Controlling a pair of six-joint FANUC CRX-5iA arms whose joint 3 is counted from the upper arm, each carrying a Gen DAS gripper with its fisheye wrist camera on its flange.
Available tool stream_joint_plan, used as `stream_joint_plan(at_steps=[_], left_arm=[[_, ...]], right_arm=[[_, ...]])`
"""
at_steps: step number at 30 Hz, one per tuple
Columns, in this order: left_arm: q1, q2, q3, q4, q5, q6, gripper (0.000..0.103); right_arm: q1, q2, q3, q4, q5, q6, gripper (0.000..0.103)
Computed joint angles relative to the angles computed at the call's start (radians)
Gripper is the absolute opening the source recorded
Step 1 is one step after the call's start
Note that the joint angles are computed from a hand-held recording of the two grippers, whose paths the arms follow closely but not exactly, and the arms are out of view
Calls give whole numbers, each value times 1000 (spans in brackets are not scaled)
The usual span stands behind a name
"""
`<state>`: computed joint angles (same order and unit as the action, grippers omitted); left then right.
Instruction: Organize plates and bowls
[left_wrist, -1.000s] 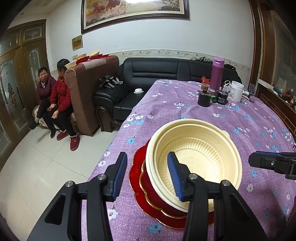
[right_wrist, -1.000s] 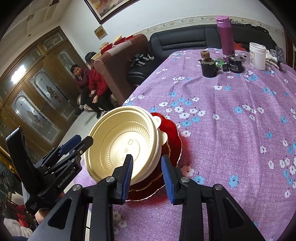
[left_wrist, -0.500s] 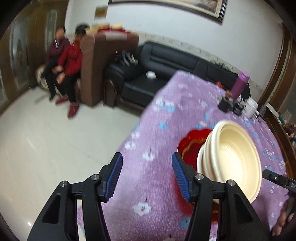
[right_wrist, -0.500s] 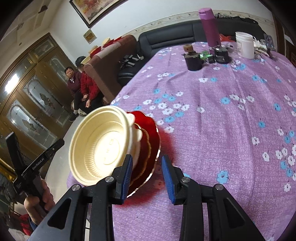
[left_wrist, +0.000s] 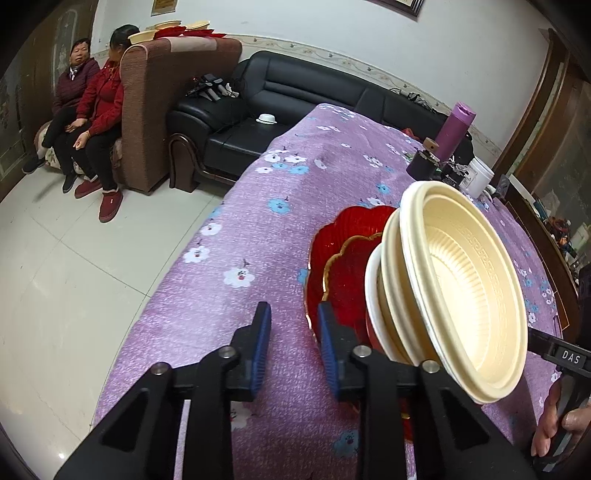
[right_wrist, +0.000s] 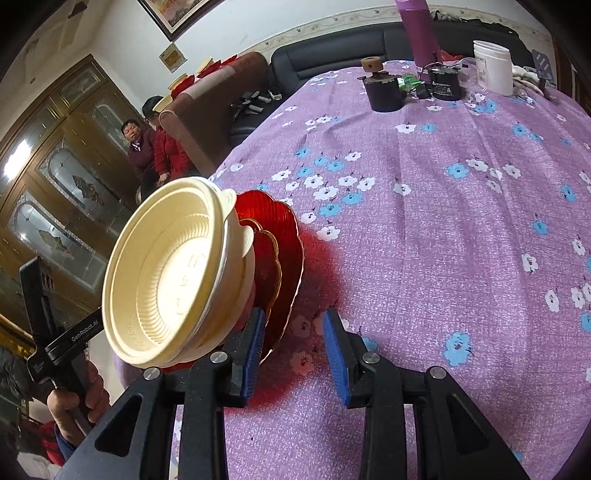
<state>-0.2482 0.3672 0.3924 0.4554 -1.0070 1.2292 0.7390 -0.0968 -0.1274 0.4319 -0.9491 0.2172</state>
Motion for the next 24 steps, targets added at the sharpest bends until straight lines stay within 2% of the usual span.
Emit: stream_joint_plan(at_steps=[3,7,15,24], left_arm=[[-7,2,-2,2,10,-13,15],[-20,0,4,-27,31,-21,11],[-34,-17,-20,-49,73,-37,9],[-52,-14,-9,-58,65,-20,9]], right_arm=[[-7,20,10,-3,6,17,21],[-22,36,17,-19,28,31,16],[-21,46,8,9,43,17,15],[-6,27,-12,38,26,-19,15]])
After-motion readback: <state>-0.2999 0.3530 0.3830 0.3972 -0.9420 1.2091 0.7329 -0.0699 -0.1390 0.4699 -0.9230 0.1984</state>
